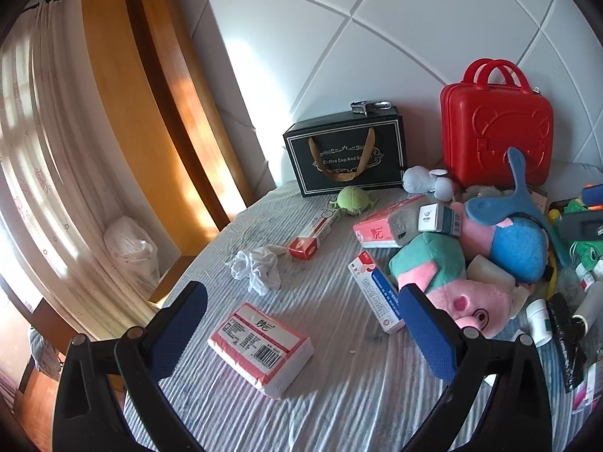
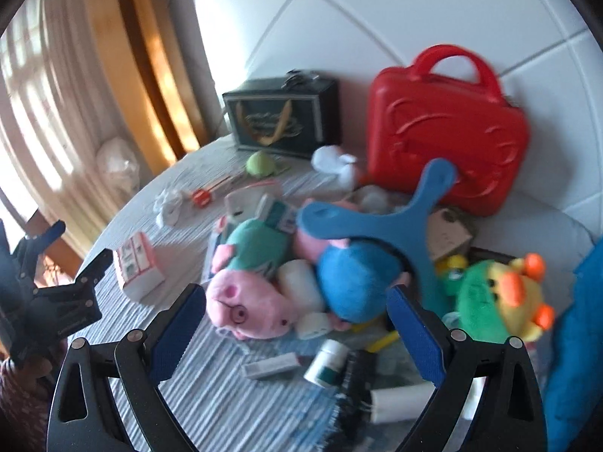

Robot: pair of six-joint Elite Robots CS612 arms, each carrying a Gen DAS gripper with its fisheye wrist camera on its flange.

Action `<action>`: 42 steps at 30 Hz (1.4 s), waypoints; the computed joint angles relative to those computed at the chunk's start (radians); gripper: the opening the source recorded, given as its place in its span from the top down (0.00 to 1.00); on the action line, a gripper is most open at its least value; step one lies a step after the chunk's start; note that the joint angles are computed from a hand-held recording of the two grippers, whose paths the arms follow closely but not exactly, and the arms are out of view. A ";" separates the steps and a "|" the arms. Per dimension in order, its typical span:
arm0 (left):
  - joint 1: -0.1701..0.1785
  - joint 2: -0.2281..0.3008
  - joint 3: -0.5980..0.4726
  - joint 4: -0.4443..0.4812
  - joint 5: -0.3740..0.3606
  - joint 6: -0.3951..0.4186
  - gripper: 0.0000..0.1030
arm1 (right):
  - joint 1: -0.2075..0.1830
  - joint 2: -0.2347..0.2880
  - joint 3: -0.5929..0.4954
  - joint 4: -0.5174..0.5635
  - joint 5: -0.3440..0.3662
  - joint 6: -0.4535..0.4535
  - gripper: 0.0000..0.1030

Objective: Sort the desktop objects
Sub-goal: 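Grasp the pink pig plush in a teal shirt with the right tool, then grasp the blue-and-white ointment box with the left tool while the right holds the pig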

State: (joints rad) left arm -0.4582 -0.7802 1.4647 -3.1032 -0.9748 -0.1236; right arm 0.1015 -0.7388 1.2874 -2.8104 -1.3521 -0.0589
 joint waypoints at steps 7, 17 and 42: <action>0.035 0.017 0.005 0.071 -0.034 -0.037 0.00 | 0.052 0.209 -0.318 0.322 0.037 -0.022 0.05; 0.072 0.093 -0.118 0.140 -0.131 -0.045 0.00 | 0.081 0.362 -0.564 0.600 -0.007 -0.090 0.19; 0.081 0.334 -0.510 0.494 -0.345 -0.098 0.59 | -0.023 0.056 -0.047 0.006 0.084 0.003 0.26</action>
State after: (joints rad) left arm -0.3773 -0.4457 0.9544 -2.6094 -1.3201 -0.2218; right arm 0.0783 -0.6827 1.2407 -2.8042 -1.2679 -0.0554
